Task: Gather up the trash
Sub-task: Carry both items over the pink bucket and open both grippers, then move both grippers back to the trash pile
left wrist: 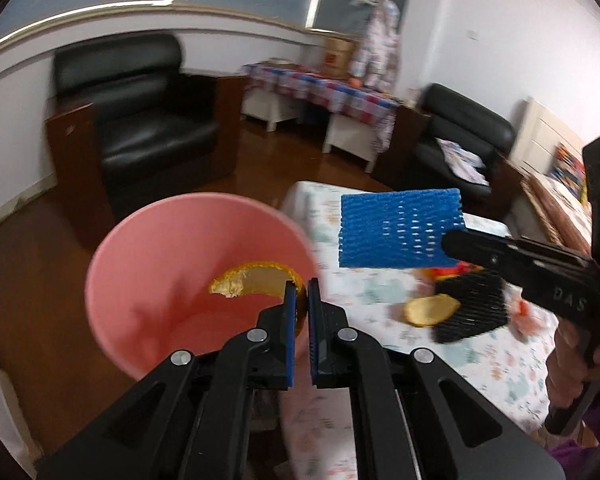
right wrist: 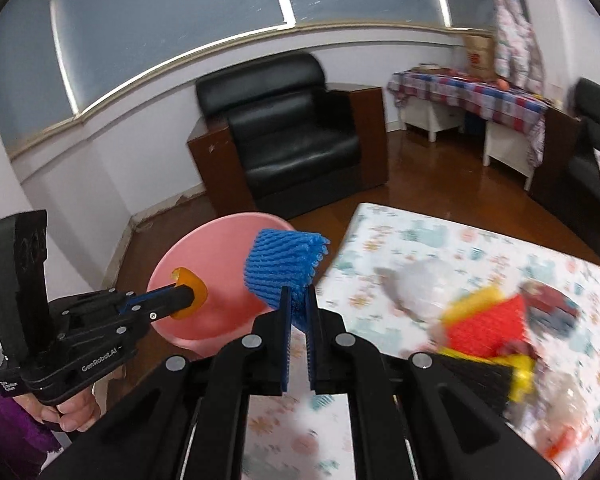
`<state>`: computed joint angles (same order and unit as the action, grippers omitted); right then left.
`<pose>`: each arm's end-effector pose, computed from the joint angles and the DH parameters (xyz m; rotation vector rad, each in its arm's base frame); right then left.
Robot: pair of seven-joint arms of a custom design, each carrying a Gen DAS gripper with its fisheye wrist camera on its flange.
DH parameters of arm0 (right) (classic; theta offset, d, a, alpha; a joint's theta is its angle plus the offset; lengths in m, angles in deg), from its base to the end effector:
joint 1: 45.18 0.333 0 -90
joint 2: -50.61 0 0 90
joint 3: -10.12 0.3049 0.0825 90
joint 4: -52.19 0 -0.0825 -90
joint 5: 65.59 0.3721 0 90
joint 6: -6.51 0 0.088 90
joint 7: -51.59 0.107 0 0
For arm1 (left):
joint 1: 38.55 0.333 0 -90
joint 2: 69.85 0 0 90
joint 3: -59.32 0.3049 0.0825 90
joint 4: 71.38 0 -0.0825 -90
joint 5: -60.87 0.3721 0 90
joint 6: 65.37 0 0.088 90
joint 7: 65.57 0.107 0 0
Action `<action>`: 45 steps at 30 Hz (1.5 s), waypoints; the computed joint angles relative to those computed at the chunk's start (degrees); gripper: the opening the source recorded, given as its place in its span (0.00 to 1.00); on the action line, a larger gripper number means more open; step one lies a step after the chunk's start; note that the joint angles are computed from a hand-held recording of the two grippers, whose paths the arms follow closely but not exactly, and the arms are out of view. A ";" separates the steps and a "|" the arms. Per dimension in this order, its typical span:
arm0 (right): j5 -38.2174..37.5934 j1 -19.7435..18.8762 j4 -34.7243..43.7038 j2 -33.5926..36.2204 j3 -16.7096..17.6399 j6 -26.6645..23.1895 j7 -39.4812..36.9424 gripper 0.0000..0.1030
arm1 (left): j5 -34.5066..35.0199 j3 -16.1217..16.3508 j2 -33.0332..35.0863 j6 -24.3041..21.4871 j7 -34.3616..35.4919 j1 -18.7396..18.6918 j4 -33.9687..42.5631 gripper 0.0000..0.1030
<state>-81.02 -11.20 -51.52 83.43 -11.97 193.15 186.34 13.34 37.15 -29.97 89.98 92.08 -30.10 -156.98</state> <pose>0.6546 0.2079 0.3453 -1.5152 1.7338 -0.6155 0.7282 -0.0883 0.3281 -1.2674 2.3453 -1.2126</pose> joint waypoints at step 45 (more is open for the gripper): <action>-5.39 -3.87 14.33 9.47 6.34 -7.06 2.00 0.25 | 6.80 -2.55 2.54 4.16 -8.04 2.95 1.47 0.33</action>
